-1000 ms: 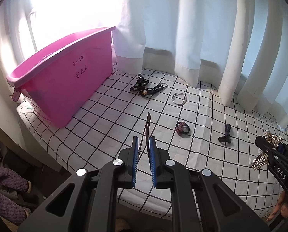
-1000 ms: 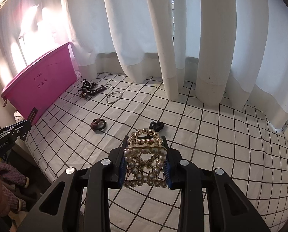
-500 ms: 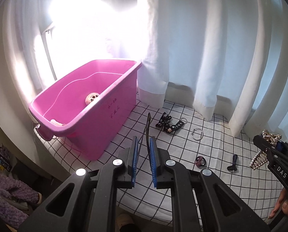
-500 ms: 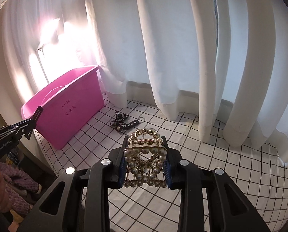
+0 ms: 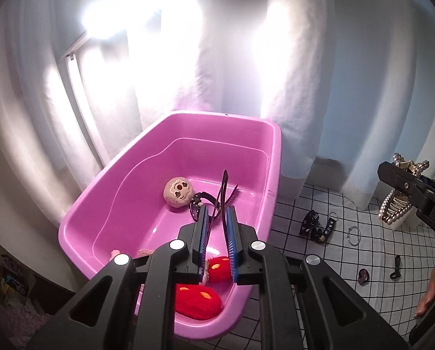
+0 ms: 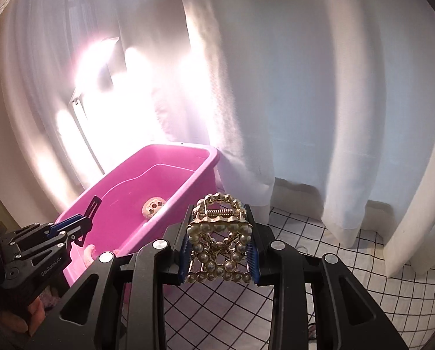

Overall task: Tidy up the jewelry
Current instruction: 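Carry the hairpin with the left gripper while the right gripper carries the pearl claw to the tub, then open the right gripper to drop the pearl claw while the left gripper releases the hairpin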

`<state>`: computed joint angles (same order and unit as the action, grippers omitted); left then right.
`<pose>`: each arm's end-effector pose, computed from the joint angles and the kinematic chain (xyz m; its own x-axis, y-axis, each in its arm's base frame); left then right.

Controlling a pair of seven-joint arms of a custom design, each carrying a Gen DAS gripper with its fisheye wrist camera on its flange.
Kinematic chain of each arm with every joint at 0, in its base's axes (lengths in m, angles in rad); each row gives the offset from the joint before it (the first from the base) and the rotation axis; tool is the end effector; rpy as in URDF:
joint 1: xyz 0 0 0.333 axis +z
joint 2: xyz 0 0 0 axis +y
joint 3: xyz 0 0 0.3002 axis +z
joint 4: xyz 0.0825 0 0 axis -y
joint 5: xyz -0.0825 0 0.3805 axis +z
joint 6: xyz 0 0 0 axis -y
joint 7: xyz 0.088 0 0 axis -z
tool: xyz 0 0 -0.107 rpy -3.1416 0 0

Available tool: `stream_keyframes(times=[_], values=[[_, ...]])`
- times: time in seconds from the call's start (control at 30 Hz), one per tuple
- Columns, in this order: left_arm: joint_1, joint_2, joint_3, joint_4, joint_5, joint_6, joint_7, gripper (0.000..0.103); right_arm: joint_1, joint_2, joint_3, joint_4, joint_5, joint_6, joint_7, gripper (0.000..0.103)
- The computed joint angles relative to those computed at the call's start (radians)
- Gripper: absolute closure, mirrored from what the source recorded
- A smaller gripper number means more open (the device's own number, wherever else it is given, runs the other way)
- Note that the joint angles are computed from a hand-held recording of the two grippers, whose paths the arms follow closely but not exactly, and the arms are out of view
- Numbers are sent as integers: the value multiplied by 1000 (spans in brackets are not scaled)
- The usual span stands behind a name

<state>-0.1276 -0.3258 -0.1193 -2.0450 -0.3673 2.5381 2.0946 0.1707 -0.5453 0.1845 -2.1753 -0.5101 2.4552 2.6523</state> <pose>0.4928 -0.1294 0.6584 -0.5107 -0.8572 -0.0664 -0.5378 0.3788 -0.7532 0.4061 0.1737 0.6794 -0.3022 -0.9182 -0.2560 -0.4968 0.3809 -0.7798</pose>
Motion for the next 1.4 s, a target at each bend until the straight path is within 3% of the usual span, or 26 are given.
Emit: stream_keyframes(times=[0.27,0.47,0.67,0.9,1.4], values=[[58,159,-4,165,87,-87,-89,90,45,245,-41,227,44,50,-143,73],[76,234,-17,234,178,-138,-193,89,84,384,-91,354,155,87,-316,73],[83,306,-13,312,256,-223,-272,88,107,506,-109,488,278,58,-509,73],[84,363,-7,370,311,-273,-318,86,112,653,-109,671,393,-70,-687,73],[85,420,0,441,346,-365,-336,85,112,905,-114,1015,481,-336,-767,73]])
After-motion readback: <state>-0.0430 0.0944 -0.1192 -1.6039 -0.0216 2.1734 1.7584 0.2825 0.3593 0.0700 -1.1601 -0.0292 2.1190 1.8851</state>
